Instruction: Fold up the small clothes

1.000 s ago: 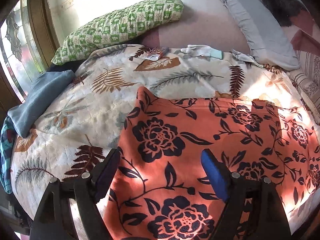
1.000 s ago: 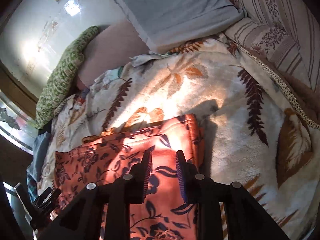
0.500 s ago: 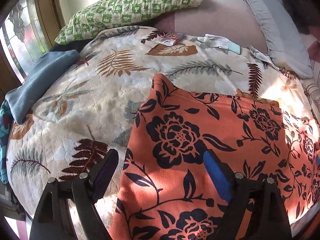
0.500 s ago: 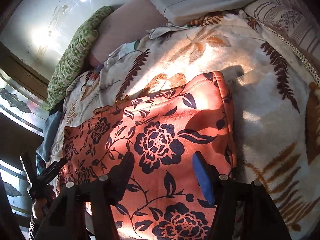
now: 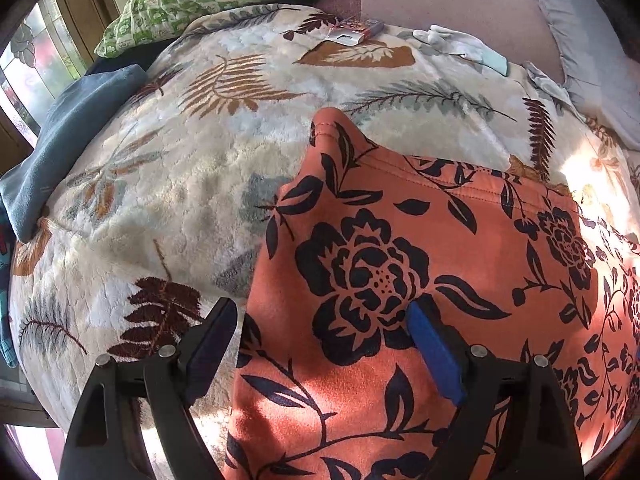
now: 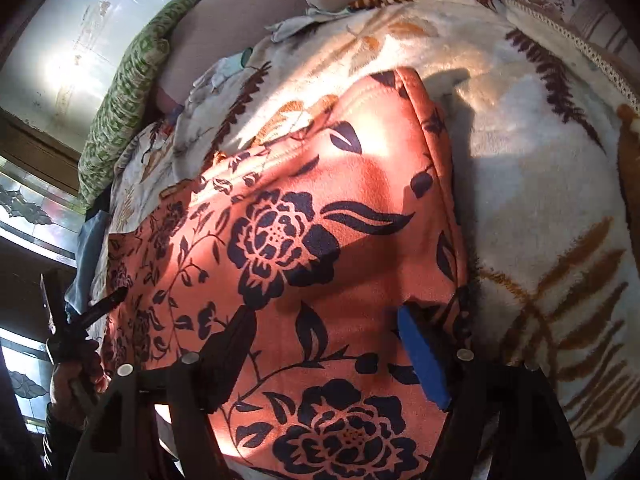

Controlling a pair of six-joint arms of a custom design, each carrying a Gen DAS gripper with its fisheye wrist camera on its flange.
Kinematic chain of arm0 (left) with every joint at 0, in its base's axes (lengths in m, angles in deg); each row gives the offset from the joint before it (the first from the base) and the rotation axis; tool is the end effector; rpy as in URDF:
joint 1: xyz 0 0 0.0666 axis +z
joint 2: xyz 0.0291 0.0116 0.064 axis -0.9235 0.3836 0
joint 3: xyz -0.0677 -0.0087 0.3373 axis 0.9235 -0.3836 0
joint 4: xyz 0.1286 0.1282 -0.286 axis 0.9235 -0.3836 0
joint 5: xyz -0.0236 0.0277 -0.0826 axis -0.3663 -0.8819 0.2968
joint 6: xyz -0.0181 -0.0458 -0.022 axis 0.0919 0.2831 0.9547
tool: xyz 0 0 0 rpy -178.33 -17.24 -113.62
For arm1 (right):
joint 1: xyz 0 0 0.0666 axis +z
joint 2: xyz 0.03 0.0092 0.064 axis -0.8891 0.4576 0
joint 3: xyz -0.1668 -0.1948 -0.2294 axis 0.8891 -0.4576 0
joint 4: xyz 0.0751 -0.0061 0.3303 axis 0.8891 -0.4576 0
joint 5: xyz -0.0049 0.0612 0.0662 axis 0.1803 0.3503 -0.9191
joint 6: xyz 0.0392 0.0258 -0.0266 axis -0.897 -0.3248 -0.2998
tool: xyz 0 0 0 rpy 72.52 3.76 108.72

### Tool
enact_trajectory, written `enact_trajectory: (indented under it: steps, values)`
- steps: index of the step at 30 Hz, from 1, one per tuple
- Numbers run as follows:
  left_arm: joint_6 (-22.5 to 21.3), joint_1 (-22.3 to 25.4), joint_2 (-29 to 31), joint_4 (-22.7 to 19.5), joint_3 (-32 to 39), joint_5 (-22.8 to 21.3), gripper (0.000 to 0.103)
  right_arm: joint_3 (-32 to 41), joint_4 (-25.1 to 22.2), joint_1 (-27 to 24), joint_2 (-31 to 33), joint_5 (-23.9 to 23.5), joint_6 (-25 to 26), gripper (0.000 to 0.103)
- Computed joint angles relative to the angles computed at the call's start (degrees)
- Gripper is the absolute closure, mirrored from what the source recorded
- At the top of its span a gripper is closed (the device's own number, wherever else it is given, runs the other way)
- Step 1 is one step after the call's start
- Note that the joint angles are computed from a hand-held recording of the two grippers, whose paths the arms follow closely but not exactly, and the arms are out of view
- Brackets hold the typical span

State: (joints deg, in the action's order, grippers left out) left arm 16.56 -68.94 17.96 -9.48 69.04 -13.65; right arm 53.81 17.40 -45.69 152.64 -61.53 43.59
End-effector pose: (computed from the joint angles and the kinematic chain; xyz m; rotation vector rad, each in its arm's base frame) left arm 0.4661 -0.0050 0.3136 -0.3901 2.6564 0.2002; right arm 0.4899 0.1634 0.2784 0.0883 2.6690 0.7440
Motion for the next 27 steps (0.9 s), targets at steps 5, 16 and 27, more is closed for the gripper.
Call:
enact_trajectory:
  steps: [5, 16, 27]
  values:
    - [-0.1, -3.4, -6.1, 4.1, -2.5, -2.1, 0.016, -3.4, 2.8, -0.4, -6.4, -2.6, -2.1, 0.027]
    - [-1.1, -10.5, -1.9, 3.3, -3.1, -5.2, 0.016, -7.5, 2.8, -0.6, -8.6, -6.1, -2.6, 0.027]
    - [-0.4, -12.9, -10.8, 6.2, -10.4, -2.5, 0.016, 18.8, -3.3, -5.9, 13.7, -8.5, -7.0, 0.027]
